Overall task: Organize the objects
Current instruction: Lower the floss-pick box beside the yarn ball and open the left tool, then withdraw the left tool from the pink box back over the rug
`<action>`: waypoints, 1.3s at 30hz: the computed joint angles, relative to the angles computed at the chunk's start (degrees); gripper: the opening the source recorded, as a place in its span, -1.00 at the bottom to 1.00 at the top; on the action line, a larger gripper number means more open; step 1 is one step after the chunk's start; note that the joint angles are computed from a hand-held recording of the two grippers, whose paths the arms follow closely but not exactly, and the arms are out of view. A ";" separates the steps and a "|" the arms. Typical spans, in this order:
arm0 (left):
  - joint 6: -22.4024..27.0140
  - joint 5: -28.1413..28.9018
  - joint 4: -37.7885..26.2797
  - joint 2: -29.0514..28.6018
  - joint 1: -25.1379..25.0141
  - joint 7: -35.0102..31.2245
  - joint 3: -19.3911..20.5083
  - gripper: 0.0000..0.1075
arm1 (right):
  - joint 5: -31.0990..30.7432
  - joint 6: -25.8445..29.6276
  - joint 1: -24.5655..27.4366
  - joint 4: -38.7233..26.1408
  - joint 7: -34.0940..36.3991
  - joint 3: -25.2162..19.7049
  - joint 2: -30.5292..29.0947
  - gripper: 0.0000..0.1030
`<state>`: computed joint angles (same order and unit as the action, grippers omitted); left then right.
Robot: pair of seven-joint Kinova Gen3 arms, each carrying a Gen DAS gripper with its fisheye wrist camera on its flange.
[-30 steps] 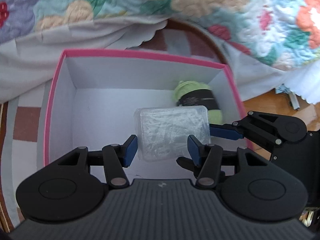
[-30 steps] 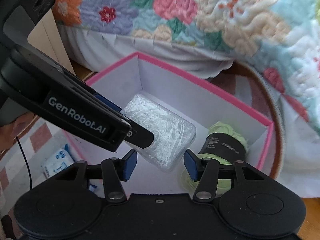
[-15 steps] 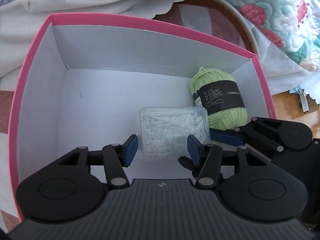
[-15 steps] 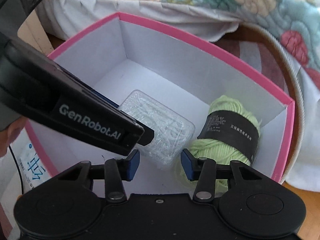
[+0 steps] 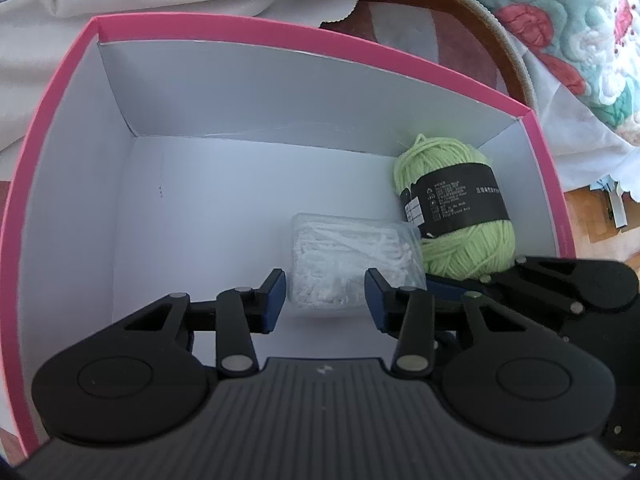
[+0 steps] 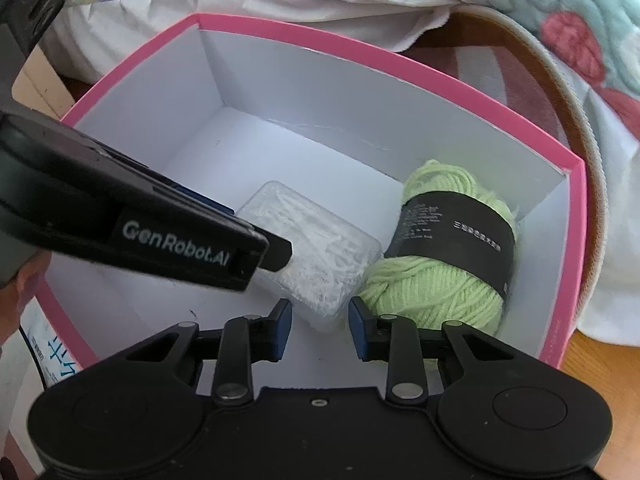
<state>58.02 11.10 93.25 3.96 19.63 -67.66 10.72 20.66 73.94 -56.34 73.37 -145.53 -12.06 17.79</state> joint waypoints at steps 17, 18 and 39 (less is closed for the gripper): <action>1.57 -1.60 -1.27 0.33 1.23 2.83 0.22 -0.27 | 7.71 -6.37 -0.52 8.79 -7.75 -3.55 -8.17 -0.32; 1.35 -1.75 -1.01 -0.26 1.24 2.76 0.25 -0.27 | 7.80 -6.11 -0.40 8.74 -8.31 -3.78 -8.85 -0.32; 10.22 -4.37 -4.64 -9.76 1.23 3.45 1.99 -0.03 | 15.55 5.90 -6.72 0.46 -14.53 -8.20 -9.61 -0.18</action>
